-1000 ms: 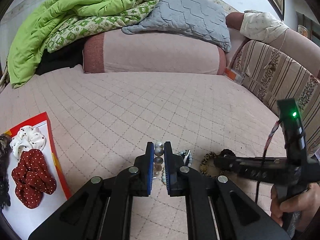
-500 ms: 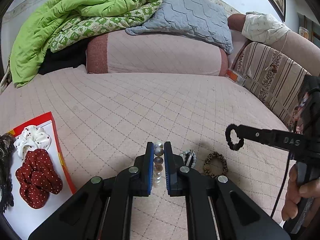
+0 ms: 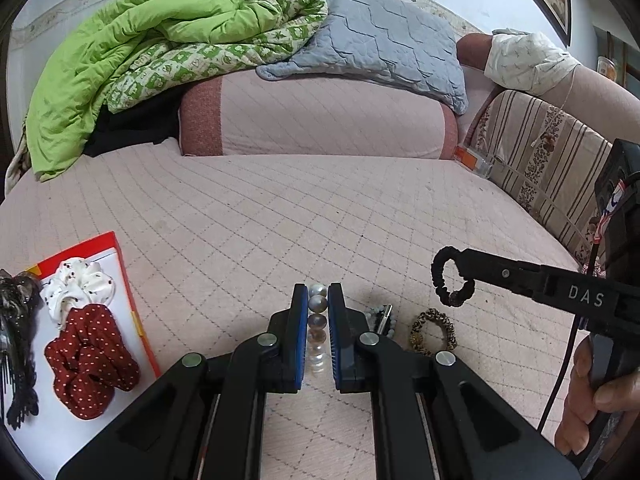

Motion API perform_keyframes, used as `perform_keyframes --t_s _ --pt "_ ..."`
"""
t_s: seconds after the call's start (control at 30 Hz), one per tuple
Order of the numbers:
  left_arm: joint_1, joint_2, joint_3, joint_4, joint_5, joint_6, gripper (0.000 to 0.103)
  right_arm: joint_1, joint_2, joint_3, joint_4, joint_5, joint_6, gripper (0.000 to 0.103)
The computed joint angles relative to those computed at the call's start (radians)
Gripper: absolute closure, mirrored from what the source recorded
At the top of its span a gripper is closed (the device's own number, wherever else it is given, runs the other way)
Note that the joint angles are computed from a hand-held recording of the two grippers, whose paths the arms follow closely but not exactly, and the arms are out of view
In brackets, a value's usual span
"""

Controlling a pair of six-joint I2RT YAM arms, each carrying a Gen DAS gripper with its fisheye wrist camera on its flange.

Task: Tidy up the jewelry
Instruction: 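Lift the pearl bracelet with the left tool while the right tool lifts the black hair tie, then carry the pearl bracelet and black hair tie over the tray with both tools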

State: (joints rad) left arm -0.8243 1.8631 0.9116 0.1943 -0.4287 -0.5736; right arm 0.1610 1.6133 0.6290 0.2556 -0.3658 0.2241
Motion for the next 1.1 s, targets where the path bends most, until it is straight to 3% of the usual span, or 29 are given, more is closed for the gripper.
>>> perform_keyframes --t_s 0.67,1.1 --pt "0.069 -0.309 -0.292 -0.020 -0.083 -0.029 0.093 0.319 0.093 0.080 0.064 0.100 0.083 0.094" --pt "0.158 -0.678 -0.546 -0.170 -0.122 -0.106 0.093 0.537 0.193 0.180 0.088 0.142 0.131 0.094"
